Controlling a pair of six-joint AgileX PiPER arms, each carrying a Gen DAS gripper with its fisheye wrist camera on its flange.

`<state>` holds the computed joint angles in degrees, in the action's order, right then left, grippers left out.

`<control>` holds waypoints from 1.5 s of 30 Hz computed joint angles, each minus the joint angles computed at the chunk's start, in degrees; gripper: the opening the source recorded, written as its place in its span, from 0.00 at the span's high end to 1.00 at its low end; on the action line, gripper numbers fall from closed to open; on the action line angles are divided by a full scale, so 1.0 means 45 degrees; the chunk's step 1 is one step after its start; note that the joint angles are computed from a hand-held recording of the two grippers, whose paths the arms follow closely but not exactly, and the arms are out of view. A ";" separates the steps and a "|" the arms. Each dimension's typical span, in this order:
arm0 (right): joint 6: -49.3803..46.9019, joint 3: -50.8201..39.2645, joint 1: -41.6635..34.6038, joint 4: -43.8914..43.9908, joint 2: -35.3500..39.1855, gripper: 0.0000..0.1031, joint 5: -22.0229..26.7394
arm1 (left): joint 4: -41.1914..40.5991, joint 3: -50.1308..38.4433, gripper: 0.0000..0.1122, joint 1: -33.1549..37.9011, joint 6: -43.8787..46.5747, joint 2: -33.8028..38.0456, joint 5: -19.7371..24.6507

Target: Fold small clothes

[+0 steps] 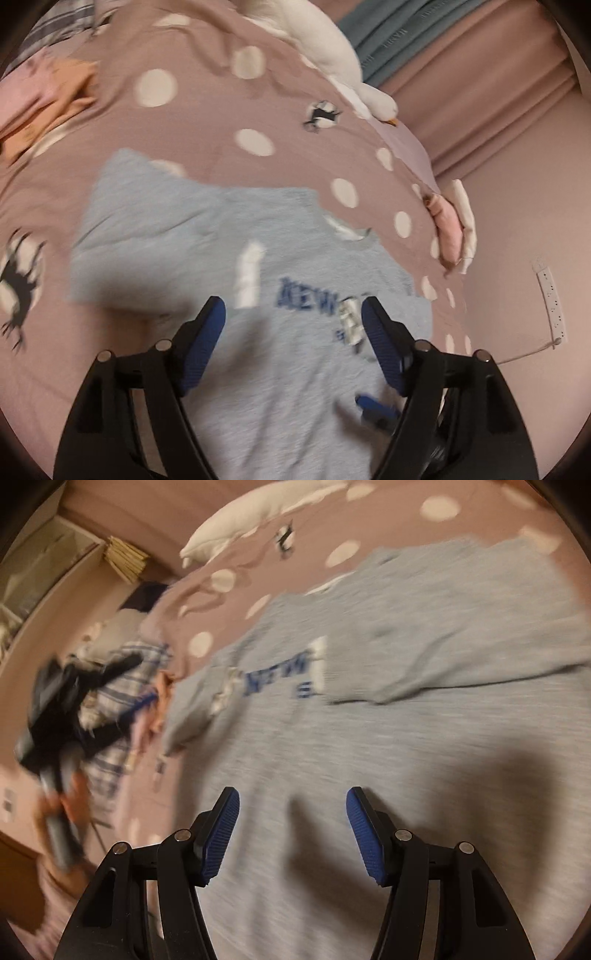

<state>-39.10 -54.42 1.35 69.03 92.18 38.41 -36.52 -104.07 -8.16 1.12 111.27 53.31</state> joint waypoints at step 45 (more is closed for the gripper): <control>0.7373 -0.5739 0.1639 -0.6583 0.2688 0.85 -0.2595 | -0.7183 1.0200 0.09 0.3631 0.8888 -0.4162 -0.0585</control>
<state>-5.93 -80.24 8.73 39.41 104.28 26.73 -68.85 -58.17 8.17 41.11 92.54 50.68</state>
